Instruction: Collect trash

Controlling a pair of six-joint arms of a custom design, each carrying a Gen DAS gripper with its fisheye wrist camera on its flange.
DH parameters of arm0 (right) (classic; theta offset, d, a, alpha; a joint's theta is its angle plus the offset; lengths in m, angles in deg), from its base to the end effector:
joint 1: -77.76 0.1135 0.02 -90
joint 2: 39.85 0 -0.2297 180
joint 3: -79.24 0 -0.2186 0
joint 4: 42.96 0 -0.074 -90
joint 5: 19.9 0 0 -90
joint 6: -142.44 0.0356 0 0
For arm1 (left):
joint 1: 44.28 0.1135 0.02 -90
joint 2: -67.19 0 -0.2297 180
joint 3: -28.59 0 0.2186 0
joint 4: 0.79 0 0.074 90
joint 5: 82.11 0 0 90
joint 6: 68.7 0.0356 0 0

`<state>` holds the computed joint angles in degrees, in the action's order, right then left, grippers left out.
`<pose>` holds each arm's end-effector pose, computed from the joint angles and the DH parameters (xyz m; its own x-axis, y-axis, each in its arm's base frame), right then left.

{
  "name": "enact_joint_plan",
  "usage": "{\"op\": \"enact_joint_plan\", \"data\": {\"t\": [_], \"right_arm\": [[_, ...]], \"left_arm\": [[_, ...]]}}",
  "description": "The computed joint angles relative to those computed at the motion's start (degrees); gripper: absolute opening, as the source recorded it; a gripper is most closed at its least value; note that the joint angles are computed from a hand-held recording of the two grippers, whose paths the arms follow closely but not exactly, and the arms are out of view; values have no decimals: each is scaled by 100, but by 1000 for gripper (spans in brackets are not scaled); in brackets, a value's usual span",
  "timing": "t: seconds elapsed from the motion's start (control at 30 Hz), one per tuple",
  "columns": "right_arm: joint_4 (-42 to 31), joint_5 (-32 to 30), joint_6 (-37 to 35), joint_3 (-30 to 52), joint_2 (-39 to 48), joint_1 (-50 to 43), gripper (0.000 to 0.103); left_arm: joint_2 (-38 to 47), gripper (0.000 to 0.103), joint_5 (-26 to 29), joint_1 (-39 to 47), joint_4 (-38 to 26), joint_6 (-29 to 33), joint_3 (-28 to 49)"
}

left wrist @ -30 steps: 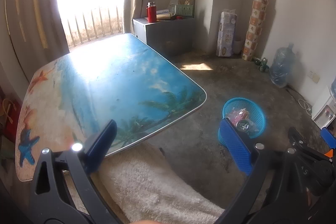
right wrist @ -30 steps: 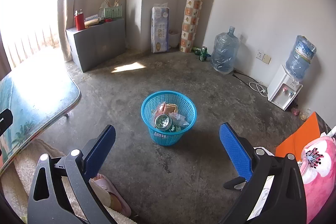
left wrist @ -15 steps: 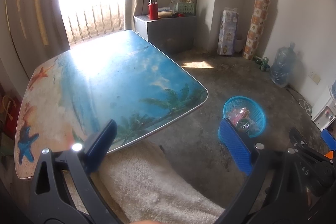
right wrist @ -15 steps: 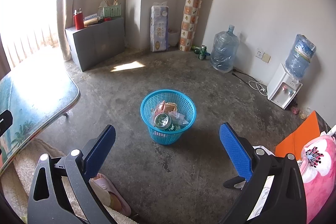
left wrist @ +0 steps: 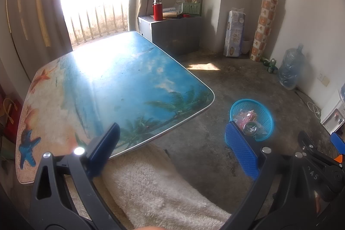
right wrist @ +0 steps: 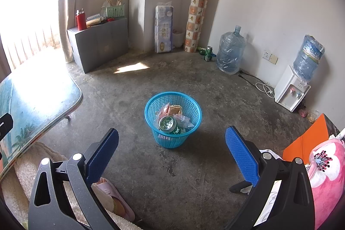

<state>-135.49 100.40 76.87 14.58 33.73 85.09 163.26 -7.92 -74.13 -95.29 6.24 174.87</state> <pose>0.1852 0.0057 0.3983 -0.6142 0.2810 -0.7374 0.5056 0.8576 -0.0943 0.2318 -0.1218 0.4343 -0.6653 0.0936 -0.7407 0.1417 0.9899 -0.0023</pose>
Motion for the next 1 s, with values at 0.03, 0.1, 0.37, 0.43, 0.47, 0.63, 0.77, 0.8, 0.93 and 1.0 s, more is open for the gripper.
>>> {"op": "enact_joint_plan", "data": {"t": [0.03,0.1,0.37,0.43,0.47,0.63,0.77,0.8,0.93,1.0], "right_arm": [[-23,15,30,20,14,26,97],[-40,29,50,23,6,45,97],[-24,7,22,14,-2,18,97],[-26,2,15,15,-2,14,97],[-26,7,21,13,-4,17,97],[-23,5,18,14,-4,12,97],[-15,-7,9,7,-10,0,97],[-18,-14,-3,8,-9,-8,97],[-33,-30,9,22,-3,-13,97],[-36,-30,16,20,-6,-10,97]], "left_arm": [[-5,94,4,-1,1,-5,-8],[-2,95,-4,0,9,5,-4],[-13,95,2,3,23,7,-26],[-6,94,0,6,15,7,-12],[-4,95,6,9,11,9,-8],[-4,95,2,6,12,8,-7],[-5,95,-4,1,12,5,-12],[-11,95,-1,0,15,5,-22],[1,95,-15,-9,5,-3,0],[0,95,-9,-10,3,-12,-2]]}}
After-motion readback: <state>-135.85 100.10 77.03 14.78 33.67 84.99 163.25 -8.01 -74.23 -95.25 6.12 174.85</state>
